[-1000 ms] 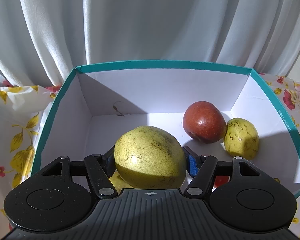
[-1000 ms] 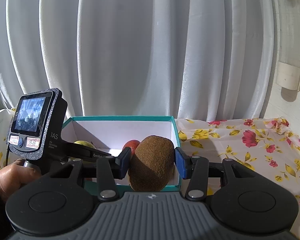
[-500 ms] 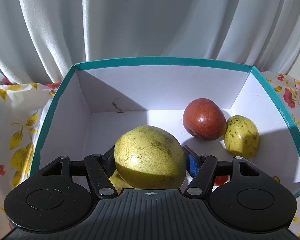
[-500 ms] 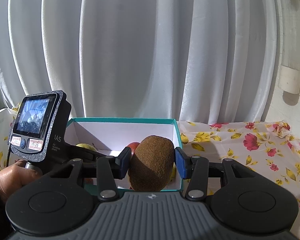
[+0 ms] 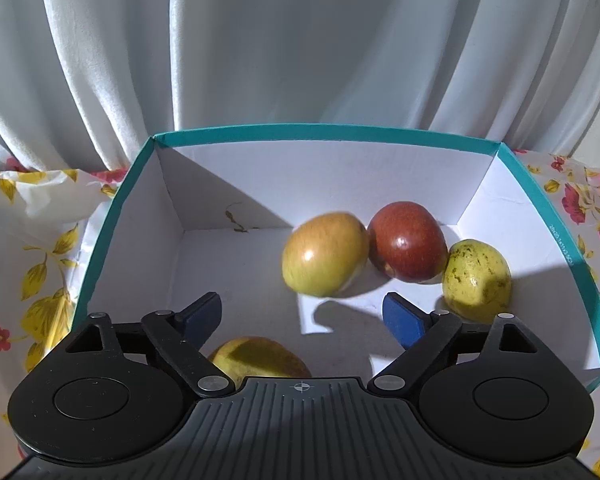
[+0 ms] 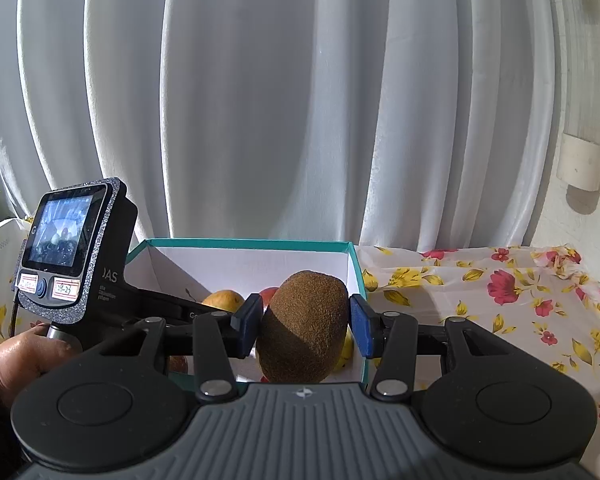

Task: Organize fruits
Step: 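Lower the kiwi into the teal box and open the right gripper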

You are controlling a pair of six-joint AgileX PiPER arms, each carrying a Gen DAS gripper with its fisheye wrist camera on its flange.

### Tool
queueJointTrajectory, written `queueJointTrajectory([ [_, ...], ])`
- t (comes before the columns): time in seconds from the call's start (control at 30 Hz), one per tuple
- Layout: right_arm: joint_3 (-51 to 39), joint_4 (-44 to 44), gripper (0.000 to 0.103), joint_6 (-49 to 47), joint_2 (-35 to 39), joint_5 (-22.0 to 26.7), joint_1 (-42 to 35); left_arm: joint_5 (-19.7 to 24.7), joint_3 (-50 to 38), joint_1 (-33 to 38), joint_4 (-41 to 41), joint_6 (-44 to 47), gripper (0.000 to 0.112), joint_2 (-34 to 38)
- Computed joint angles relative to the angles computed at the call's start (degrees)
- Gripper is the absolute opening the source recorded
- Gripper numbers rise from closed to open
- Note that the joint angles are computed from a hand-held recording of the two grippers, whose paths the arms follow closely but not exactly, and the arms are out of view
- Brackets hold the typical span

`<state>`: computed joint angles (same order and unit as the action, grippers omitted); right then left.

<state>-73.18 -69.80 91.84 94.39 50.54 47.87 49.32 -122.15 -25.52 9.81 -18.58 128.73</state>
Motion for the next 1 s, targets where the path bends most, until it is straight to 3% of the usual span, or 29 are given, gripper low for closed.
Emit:
queueJointTrajectory([
  [0.23,0.4,-0.6,0.046,0.5,-0.1,-0.3,-0.3,-6.8,11.6,-0.2,4.4,-4.1,0.096,-8.8],
  [0.63,-0.1,-1.2,0.046,1.1,1.2,-1.7,-1.7,-14.7,34.8,2.1,12.6,-17.7,0.098,-28.3],
  [1.0,-2.8,-0.1,0.046,0.1,6.1,-6.4,-5.4,-14.2,43.5,2.9,16.8,-21.8,0.098,-34.1],
])
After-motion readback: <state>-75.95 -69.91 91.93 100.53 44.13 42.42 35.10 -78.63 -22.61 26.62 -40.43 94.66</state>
